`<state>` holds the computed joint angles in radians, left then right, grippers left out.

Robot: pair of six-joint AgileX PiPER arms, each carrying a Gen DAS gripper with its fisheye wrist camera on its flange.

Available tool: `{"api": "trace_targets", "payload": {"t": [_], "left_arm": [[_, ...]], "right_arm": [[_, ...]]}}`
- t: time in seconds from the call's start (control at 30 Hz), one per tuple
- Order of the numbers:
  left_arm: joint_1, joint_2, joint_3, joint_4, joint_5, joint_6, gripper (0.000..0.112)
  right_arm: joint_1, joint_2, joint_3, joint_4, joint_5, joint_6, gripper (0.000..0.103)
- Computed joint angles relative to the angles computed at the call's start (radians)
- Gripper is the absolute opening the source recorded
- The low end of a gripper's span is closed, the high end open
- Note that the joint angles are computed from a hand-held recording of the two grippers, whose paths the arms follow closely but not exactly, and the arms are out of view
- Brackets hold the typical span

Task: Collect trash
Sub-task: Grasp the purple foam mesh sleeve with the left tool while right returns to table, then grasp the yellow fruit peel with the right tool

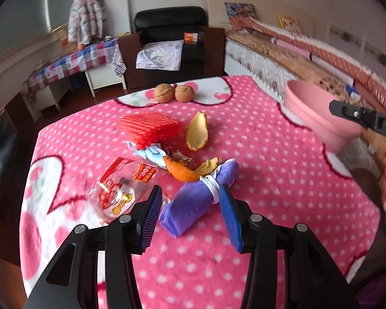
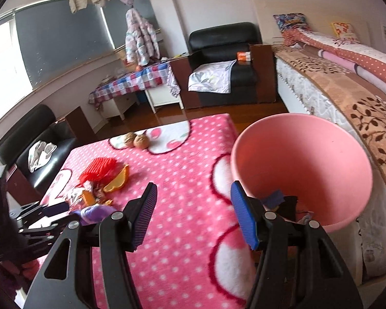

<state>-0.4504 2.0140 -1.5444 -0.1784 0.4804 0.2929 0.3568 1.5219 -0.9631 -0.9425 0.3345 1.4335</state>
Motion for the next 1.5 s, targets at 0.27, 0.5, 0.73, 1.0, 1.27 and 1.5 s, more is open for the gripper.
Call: {"api": "trace_targets", "payload": {"t": [0.27, 0.5, 0.73, 1.0, 1.27, 1.5], "left_arm": [[0.000, 0.028, -0.013, -0.018, 0.005, 0.066, 0.044], [0.008, 0.002, 0.030, -0.058, -0.018, 0.164, 0.031], [0.006, 0.014, 0.016, -0.088, 0.004, 0.259, 0.044], [0.039, -0.023, 0.057, -0.173, -0.021, 0.325, 0.024], [0.121, -0.179, 0.248, -0.493, -0.028, 0.622, 0.023], [0.245, -0.250, 0.331, -0.646, 0.014, 0.665, 0.024]], "right_arm": [[0.041, 0.052, -0.058, 0.098, 0.008, -0.115, 0.060], [0.064, 0.099, -0.110, 0.174, 0.009, -0.199, 0.060], [0.091, 0.134, -0.153, 0.210, 0.025, -0.242, 0.060], [0.112, 0.158, -0.188, 0.316, 0.012, -0.370, 0.060], [0.134, 0.242, -0.294, 0.450, 0.032, -0.530, 0.060], [0.127, 0.328, -0.393, 0.714, 0.028, -0.768, 0.060]]}}
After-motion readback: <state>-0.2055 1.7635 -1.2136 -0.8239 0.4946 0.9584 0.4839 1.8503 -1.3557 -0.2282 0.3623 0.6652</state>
